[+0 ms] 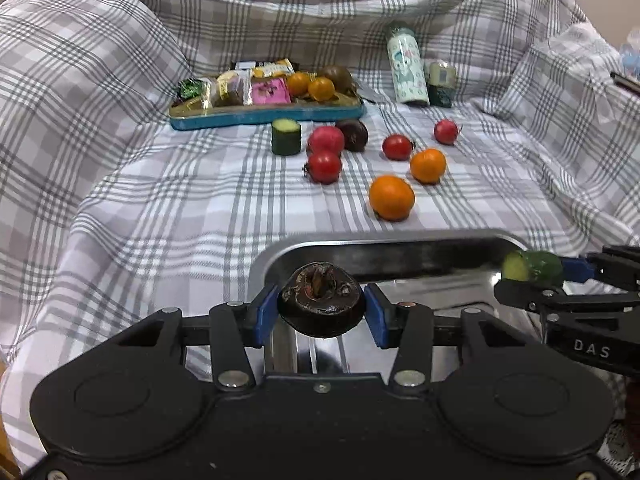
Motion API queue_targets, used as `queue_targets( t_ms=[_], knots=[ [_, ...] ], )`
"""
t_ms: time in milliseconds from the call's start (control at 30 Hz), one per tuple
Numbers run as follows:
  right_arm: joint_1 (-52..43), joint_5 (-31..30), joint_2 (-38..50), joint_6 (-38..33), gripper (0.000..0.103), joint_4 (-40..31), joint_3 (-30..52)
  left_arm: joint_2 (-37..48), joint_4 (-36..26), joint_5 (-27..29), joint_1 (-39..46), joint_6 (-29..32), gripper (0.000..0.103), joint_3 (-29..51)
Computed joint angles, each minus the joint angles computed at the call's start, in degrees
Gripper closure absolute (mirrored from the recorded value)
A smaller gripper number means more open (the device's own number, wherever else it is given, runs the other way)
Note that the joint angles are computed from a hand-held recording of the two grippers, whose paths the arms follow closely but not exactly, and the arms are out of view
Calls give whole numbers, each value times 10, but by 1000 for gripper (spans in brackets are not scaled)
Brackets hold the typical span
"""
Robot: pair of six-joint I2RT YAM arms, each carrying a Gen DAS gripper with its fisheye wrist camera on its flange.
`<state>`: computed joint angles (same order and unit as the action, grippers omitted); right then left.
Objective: Organize fruits
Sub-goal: 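Lift and carry the dark fruit and cucumber piece over the steel tray with both tools, then lower the cucumber into the tray and open the right gripper while the left lowers the dark fruit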
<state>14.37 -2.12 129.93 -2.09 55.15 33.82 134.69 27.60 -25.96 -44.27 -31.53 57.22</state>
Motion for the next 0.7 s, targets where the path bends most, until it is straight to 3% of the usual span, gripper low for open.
queue_targets(
  t_ms=[700],
  knots=[
    [18, 27, 31, -26, 57, -31, 32, 17, -33, 21, 1, 9, 49, 30]
  ],
)
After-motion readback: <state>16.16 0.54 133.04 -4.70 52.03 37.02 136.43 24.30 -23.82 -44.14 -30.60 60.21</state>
